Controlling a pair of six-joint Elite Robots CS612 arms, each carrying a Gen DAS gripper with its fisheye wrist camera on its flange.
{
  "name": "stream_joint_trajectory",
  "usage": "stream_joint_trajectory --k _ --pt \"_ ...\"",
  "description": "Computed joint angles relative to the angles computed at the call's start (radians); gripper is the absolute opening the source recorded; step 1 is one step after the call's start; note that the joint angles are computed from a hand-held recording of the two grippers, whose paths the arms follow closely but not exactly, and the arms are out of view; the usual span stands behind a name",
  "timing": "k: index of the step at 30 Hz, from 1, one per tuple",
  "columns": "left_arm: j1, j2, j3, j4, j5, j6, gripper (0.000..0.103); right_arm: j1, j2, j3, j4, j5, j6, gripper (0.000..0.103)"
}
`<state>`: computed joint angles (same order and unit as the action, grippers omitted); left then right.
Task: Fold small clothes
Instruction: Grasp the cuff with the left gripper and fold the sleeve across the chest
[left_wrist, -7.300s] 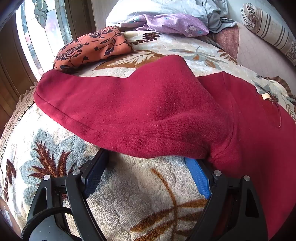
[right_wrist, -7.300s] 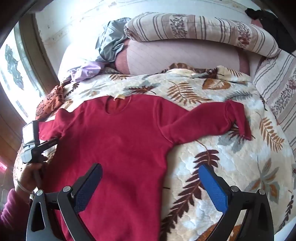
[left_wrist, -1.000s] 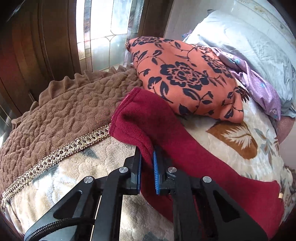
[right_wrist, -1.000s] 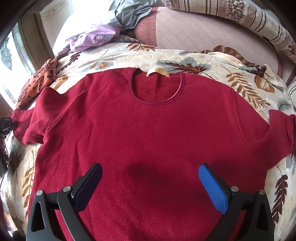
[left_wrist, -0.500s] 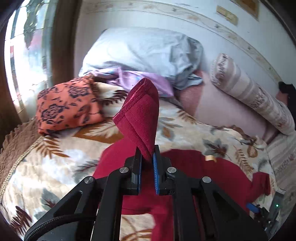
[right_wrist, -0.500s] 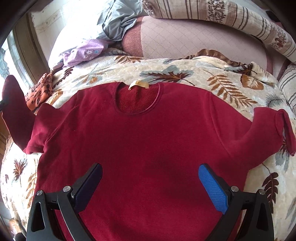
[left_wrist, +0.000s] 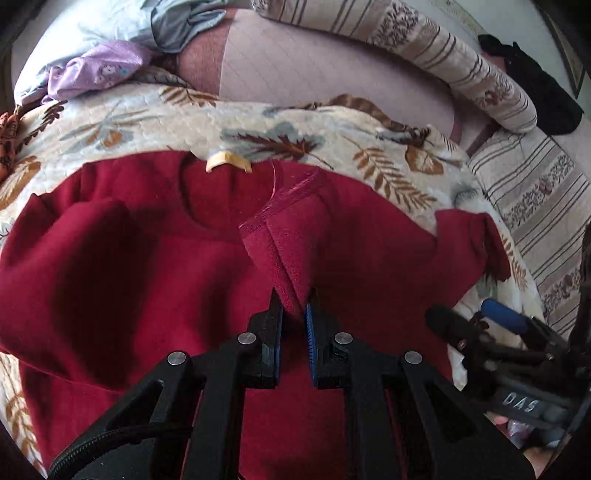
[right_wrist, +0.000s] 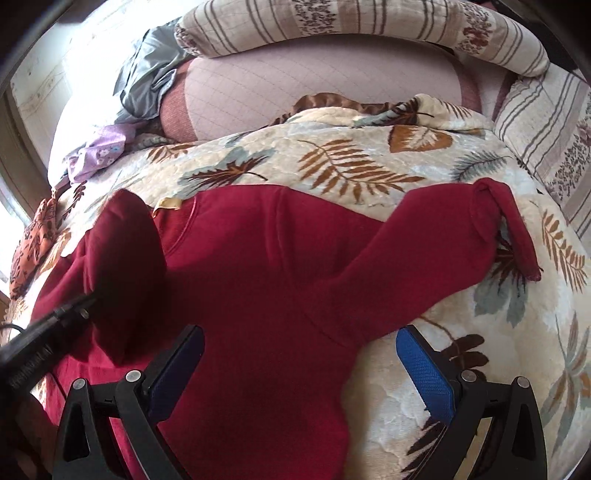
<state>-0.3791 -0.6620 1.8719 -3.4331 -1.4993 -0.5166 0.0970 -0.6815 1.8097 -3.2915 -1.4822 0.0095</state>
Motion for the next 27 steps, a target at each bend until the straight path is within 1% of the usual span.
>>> stream_joint_trajectory --k 2,3,4,5,6,7,8,10,12,14,17,20,23,25,27 --pt "-0.004 -0.009 0.008 0.020 -0.003 0.012 0.010 -0.009 0.000 -0.001 0.002 0.001 0.006 0.103" --pt "-0.006 -0.017 0.019 0.015 0.008 0.030 0.010 -0.013 0.000 -0.002 0.001 0.003 0.008 0.103" --pt "-0.010 -0.030 0.036 0.002 0.035 0.053 0.011 -0.016 0.000 -0.003 0.001 0.007 0.010 0.103" --pt "-0.014 -0.045 0.055 -0.007 0.072 0.069 0.018 -0.019 0.000 -0.005 0.001 0.014 0.010 0.103" --pt "-0.017 -0.054 0.071 -0.021 0.105 0.079 0.023 -0.020 0.000 -0.007 0.001 0.021 0.010 0.103" --pt "-0.018 -0.069 0.096 -0.044 0.145 0.083 0.035 -0.021 0.000 -0.009 -0.002 0.032 0.008 0.103" --pt "-0.019 -0.080 0.117 -0.065 0.183 0.080 0.044 -0.020 0.001 -0.011 -0.004 0.040 0.006 0.103" --pt "-0.015 -0.099 0.162 -0.114 0.248 0.063 0.052 -0.018 0.003 -0.016 -0.008 0.062 -0.001 0.103" --pt "-0.006 -0.106 0.199 -0.171 0.289 0.059 0.052 -0.014 0.006 -0.024 0.003 0.093 -0.014 0.103" --pt "0.003 -0.115 0.221 -0.167 0.326 0.041 0.052 -0.009 0.009 -0.031 0.009 0.111 -0.019 0.103" --pt "0.030 -0.106 0.236 -0.180 0.343 -0.034 0.052 0.001 0.013 -0.041 0.029 0.115 -0.024 0.103" --pt "0.049 -0.086 0.230 -0.136 0.373 -0.106 0.052 0.010 0.018 -0.050 0.046 0.115 -0.035 0.103" --pt "0.061 -0.064 0.218 -0.088 0.395 -0.144 0.052 0.012 0.023 -0.055 0.039 0.108 -0.043 0.103" --pt "0.071 -0.055 0.209 -0.066 0.378 -0.156 0.052 0.012 0.033 -0.060 0.021 0.100 -0.051 0.103" --pt "0.077 -0.050 0.203 -0.059 0.370 -0.166 0.052 0.013 0.044 -0.077 0.044 0.093 -0.066 0.101"
